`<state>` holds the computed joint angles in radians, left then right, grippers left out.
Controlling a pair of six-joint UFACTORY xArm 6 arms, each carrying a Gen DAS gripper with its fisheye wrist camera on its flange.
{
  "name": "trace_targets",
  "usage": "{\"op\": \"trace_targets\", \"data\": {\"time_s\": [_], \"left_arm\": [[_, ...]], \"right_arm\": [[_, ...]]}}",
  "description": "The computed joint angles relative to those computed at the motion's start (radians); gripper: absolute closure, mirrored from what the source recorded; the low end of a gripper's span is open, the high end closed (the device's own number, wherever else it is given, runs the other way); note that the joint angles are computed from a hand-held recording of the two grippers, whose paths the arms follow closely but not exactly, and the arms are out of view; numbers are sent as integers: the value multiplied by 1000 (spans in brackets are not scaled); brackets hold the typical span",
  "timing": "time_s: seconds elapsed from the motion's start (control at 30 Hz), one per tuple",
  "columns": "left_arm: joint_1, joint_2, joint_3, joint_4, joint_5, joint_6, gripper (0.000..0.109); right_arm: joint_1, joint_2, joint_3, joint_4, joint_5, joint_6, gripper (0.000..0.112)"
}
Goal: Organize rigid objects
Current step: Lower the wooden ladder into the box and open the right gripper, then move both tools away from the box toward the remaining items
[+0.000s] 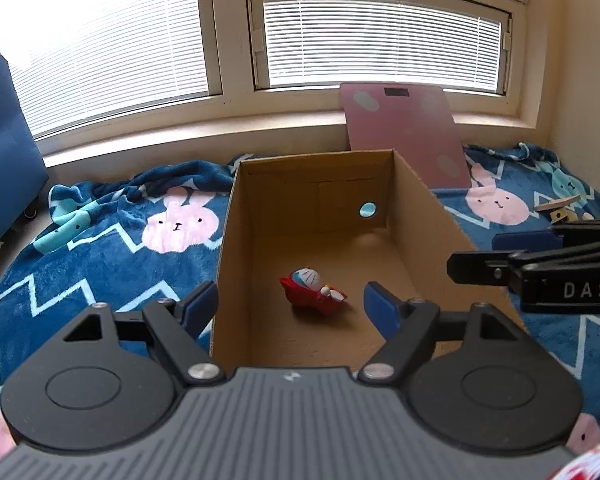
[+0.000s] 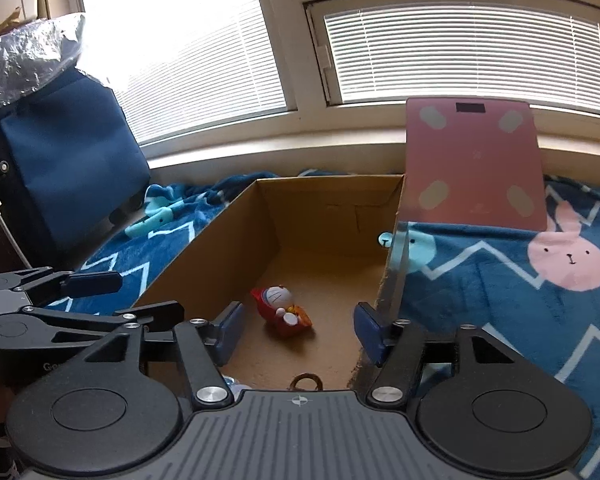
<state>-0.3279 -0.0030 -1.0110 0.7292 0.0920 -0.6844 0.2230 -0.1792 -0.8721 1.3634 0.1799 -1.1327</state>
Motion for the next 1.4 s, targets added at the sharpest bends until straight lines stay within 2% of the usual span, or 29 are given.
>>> {"op": "trace_targets", "data": {"time_s": [0.23, 0.53, 0.77, 0.93, 1.2, 1.4], "left_arm": [[-31, -57, 31, 49, -3, -63, 32], [-121, -104, 40, 95, 9, -137, 32], [-212, -91, 11, 130, 28, -199, 32], [-273, -57, -28, 164, 35, -255, 32], [-374, 46, -126, 165, 54, -286, 32], [-433, 137, -205, 142, 63, -270, 32]], "right_arm": [[-31, -113, 98, -12, -6, 29, 54], [-142, -283, 251, -95, -3, 105, 53], [-288, -398, 353, -204, 36, 176, 52], [-415, -465, 409, -219, 82, 164, 52], [-641, -502, 457, -200, 154, 83, 52], [-801, -478, 462, -176, 203, 6, 51]]}}
